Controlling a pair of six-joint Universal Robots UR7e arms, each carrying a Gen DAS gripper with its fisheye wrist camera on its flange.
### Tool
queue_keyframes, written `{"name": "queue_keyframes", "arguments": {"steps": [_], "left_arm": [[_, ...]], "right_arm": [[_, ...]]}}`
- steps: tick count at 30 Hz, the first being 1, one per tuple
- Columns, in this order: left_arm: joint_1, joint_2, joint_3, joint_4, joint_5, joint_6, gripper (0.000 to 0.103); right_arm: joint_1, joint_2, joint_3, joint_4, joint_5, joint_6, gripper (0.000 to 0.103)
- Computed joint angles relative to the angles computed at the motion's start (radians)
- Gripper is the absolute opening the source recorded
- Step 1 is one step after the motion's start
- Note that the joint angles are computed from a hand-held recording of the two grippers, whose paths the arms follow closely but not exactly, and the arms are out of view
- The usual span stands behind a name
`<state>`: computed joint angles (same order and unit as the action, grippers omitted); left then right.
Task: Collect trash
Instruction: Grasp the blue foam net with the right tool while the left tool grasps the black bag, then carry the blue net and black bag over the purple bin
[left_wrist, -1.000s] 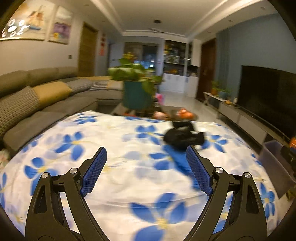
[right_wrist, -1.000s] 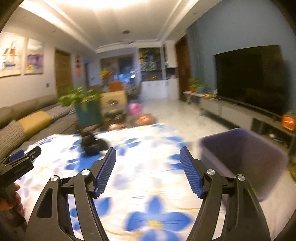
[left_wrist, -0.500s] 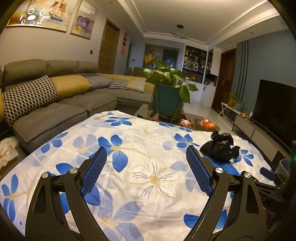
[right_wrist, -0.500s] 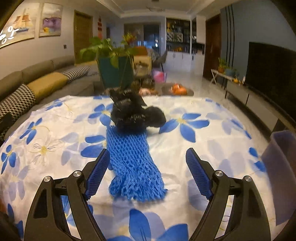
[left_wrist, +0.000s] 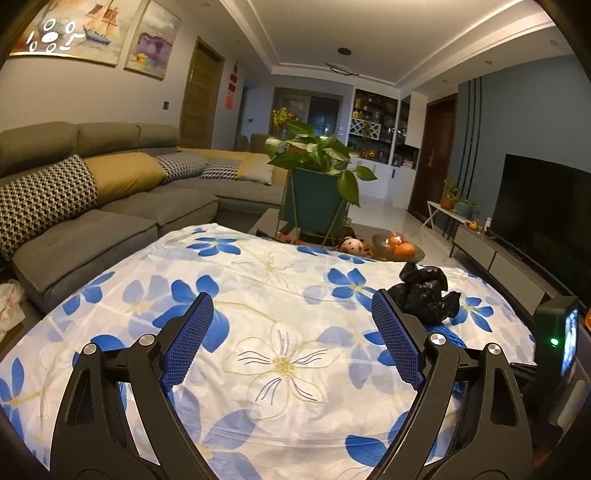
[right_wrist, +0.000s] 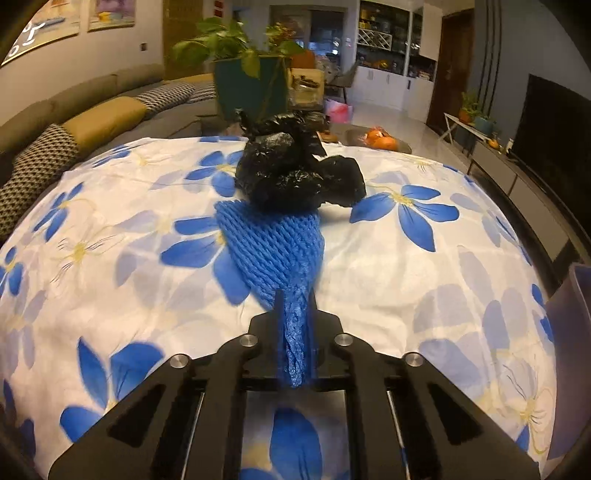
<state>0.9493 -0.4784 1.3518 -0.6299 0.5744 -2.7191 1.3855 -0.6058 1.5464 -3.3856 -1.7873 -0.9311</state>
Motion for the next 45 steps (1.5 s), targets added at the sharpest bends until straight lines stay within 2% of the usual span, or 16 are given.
{"name": "queue_keyframes", "arguments": {"steps": [4, 10, 15, 20, 24, 27, 29, 31, 32, 34, 36, 39, 45], "left_arm": [[-0.008, 0.011, -0.025, 0.029, 0.004, 0.000, 0.086], [-0.011, 0.057, -0.112, 0.158, 0.055, -0.067, 0.086], [-0.002, 0.106, -0.189, 0.256, 0.112, -0.114, 0.086], [0.013, 0.197, -0.359, 0.450, 0.176, -0.180, 0.086], [0.019, 0.289, -0.516, 0.594, 0.252, -0.176, 0.086], [0.025, 0.382, -0.681, 0.742, 0.266, -0.176, 0.086], [0.034, 0.439, -0.789, 0.847, 0.287, -0.194, 0.081], [0.043, 0.462, -0.837, 0.907, 0.321, -0.212, 0.059], [0.048, 0.469, -0.853, 0.932, 0.339, -0.224, 0.053], [0.053, 0.471, -0.860, 0.956, 0.361, -0.241, 0.027], [0.053, 0.463, -0.843, 0.947, 0.364, -0.246, 0.012], [0.041, 0.415, -0.739, 0.864, 0.358, -0.233, 0.004], [-0.012, 0.310, -0.529, 0.680, 0.353, -0.192, 0.003]], "right_arm": [[-0.034, -0.087, 0.120, -0.063, 0.110, -0.016, 0.009], [-0.091, -0.197, 0.253, -0.185, 0.195, -0.041, 0.009], [-0.145, -0.252, 0.301, -0.267, 0.251, 0.029, 0.009], [-0.192, -0.294, 0.336, -0.311, 0.319, 0.107, 0.009], [-0.214, -0.309, 0.356, -0.324, 0.363, 0.131, 0.009], [-0.227, -0.322, 0.363, -0.325, 0.385, 0.139, 0.009], [-0.234, -0.327, 0.365, -0.319, 0.400, 0.147, 0.009], [-0.240, -0.330, 0.368, -0.320, 0.409, 0.148, 0.009], [-0.244, -0.329, 0.368, -0.324, 0.412, 0.151, 0.009], [-0.249, -0.333, 0.369, -0.321, 0.422, 0.157, 0.009], [-0.252, -0.337, 0.375, -0.327, 0.430, 0.163, 0.009], [-0.256, -0.345, 0.387, -0.342, 0.438, 0.164, 0.009], [-0.267, -0.360, 0.412, -0.403, 0.452, 0.181, 0.009]]}}
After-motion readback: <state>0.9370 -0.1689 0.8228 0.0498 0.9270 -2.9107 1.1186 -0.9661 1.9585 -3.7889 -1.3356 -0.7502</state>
